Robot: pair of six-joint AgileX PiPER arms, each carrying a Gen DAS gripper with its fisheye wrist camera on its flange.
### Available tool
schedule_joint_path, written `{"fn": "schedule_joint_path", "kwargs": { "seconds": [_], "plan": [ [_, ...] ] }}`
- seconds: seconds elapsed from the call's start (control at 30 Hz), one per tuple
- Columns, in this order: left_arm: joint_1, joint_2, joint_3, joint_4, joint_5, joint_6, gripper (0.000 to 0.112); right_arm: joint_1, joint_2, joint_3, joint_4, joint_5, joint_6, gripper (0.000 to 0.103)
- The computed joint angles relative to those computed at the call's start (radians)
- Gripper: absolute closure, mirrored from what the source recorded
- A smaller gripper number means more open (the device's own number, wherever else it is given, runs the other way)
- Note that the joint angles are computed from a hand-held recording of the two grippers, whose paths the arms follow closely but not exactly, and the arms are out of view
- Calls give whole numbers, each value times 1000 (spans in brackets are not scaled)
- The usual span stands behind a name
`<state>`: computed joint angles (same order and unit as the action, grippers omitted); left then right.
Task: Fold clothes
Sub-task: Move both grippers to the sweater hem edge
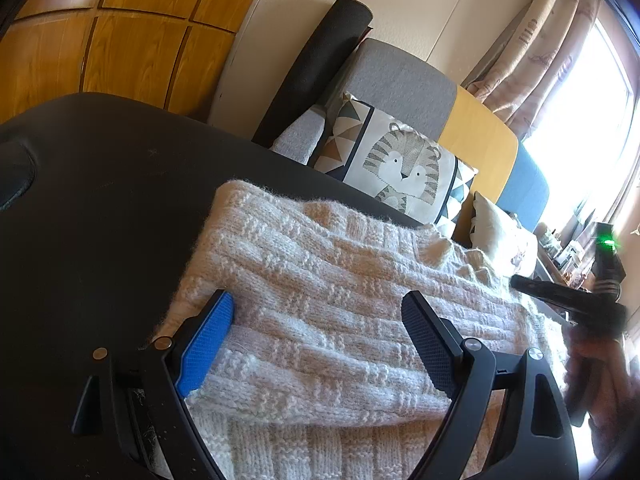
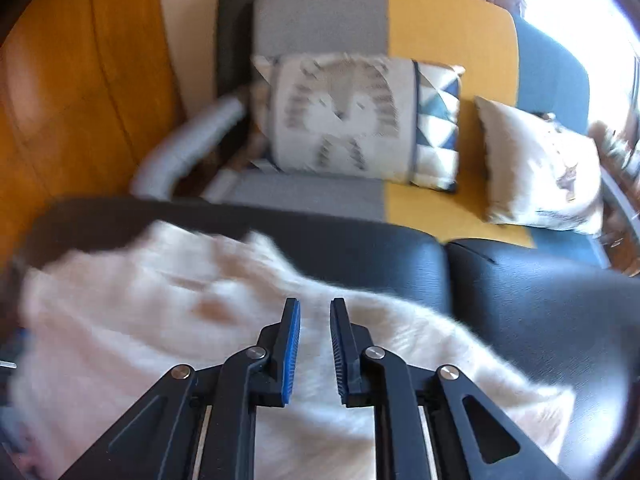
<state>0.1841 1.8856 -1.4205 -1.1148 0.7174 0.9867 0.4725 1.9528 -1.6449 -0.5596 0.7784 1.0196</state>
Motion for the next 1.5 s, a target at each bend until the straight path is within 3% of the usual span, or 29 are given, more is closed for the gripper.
{"fn": "schedule_joint_path", "kwargs": {
  "seconds": [0.13, 0.23, 0.33, 0.53, 0.6, 0.7, 0.83, 0.93, 1.03, 1.1, 1.13, 1.23, 1.43, 1.5],
  "plan": [
    [0, -1, 0, 2, 0, -1, 24, 81, -100, 141, -16, -86, 115, 88],
    [-2, 0, -3, 8, -1, -6, 24, 145, -104, 186, -68, -23, 159, 88],
    [-4, -1, -8, 21, 1, -19, 24, 157, -115, 268, -162, -76, 269, 88],
    [-10, 15, -54, 93, 37, -91, 21, 205, -89, 207, -184, 35, 277, 86],
    [-16, 19, -68, 120, 47, -108, 17, 243, -159, 247, -183, 64, 358, 83],
    [-37, 17, -99, 222, 59, -182, 17, 357, -287, 369, -216, 37, 438, 79],
    [-56, -3, -171, 431, 184, -302, 17, 520, -344, 452, -170, 226, 461, 79],
    [32, -71, -110, 324, 342, -203, 17, 586, -446, 604, -155, 218, 589, 78],
    [138, -187, 43, 298, 392, -125, 17, 645, -516, 722, -206, 217, 698, 78],
    [199, -234, 112, 305, 419, -81, 17, 670, -534, 746, -203, 266, 718, 68],
    [226, -256, 143, 311, 431, -61, 17, 668, -553, 765, -209, 252, 737, 66],
    [294, -346, 254, 341, 433, 1, 17, 642, -615, 825, -218, 175, 800, 66],
    [429, -439, 394, 300, 422, 161, 17, 782, -682, 836, -285, 198, 933, 67],
    [404, -477, 433, 323, 365, 194, 17, 824, -659, 808, -275, 231, 907, 67]
  ]
}}
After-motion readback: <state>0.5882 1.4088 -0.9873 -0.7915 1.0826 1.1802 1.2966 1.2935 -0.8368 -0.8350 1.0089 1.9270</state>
